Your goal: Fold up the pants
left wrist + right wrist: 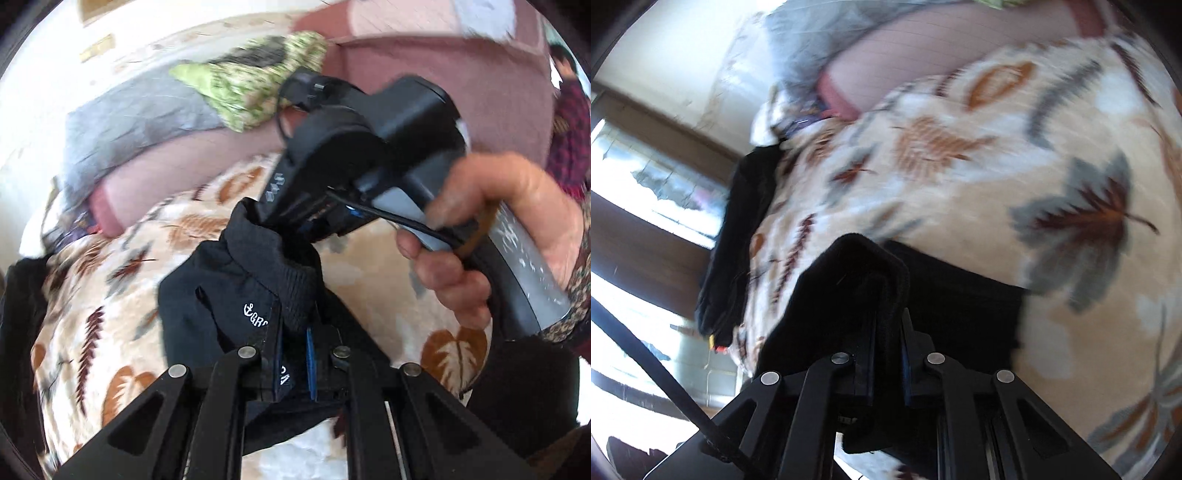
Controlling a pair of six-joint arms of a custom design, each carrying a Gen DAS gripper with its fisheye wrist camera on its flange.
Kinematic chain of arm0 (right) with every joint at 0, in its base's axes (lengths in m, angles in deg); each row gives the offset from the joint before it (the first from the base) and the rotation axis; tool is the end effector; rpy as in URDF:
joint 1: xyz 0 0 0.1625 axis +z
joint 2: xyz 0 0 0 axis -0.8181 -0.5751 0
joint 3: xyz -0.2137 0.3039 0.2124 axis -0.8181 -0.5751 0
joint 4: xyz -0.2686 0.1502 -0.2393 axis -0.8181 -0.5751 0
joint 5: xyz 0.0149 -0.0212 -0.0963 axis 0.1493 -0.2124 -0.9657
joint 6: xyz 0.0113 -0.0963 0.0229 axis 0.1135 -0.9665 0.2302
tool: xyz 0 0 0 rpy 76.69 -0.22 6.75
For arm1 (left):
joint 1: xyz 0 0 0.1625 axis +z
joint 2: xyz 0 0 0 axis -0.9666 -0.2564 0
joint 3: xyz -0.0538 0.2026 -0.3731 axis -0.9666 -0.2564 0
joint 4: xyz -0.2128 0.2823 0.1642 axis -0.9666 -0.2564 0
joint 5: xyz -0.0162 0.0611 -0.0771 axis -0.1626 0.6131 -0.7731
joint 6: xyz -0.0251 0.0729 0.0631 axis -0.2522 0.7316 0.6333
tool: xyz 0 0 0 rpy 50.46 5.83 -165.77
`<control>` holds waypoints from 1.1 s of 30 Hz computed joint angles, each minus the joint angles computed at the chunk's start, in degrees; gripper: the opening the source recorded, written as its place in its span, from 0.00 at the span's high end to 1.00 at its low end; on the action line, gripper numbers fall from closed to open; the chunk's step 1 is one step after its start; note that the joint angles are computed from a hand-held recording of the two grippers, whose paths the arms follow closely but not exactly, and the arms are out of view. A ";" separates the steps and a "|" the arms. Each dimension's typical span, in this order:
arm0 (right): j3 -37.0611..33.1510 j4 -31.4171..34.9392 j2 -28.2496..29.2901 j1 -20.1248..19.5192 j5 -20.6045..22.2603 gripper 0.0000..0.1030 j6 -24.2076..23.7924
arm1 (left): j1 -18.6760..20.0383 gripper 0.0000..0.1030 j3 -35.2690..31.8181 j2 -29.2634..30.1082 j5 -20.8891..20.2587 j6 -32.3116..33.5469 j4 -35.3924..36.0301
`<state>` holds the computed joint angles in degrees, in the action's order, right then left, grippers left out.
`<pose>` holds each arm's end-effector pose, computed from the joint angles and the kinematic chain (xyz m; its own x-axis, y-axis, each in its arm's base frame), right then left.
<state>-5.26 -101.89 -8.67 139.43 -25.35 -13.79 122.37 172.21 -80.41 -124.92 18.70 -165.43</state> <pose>0.0625 -0.7882 0.1838 -0.9644 -0.2628 0.0302 -0.2637 0.9461 -0.1883 -0.3013 -0.6374 -0.0431 -0.4938 0.3495 -0.7963 0.7650 0.6100 -0.2067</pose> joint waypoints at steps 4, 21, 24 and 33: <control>-0.03 -1.61 0.70 -2.89 -0.74 0.88 2.63 | 0.63 0.89 -5.04 4.36 2.03 0.16 7.82; 10.02 -12.04 -6.12 -7.57 20.24 0.39 7.06 | 5.63 0.47 10.49 -14.12 -11.85 -22.31 3.20; 7.36 -5.61 -2.82 -7.28 22.06 0.39 8.05 | 7.26 0.47 8.57 -12.94 -10.97 -26.53 6.92; 15.08 -20.05 -5.66 -6.77 1.13 0.42 9.19 | 9.15 0.47 9.33 -12.68 -11.42 -29.57 9.29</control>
<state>9.82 -121.94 -14.33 132.66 -24.23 -4.60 131.52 181.54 -93.09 -136.34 -10.87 -156.14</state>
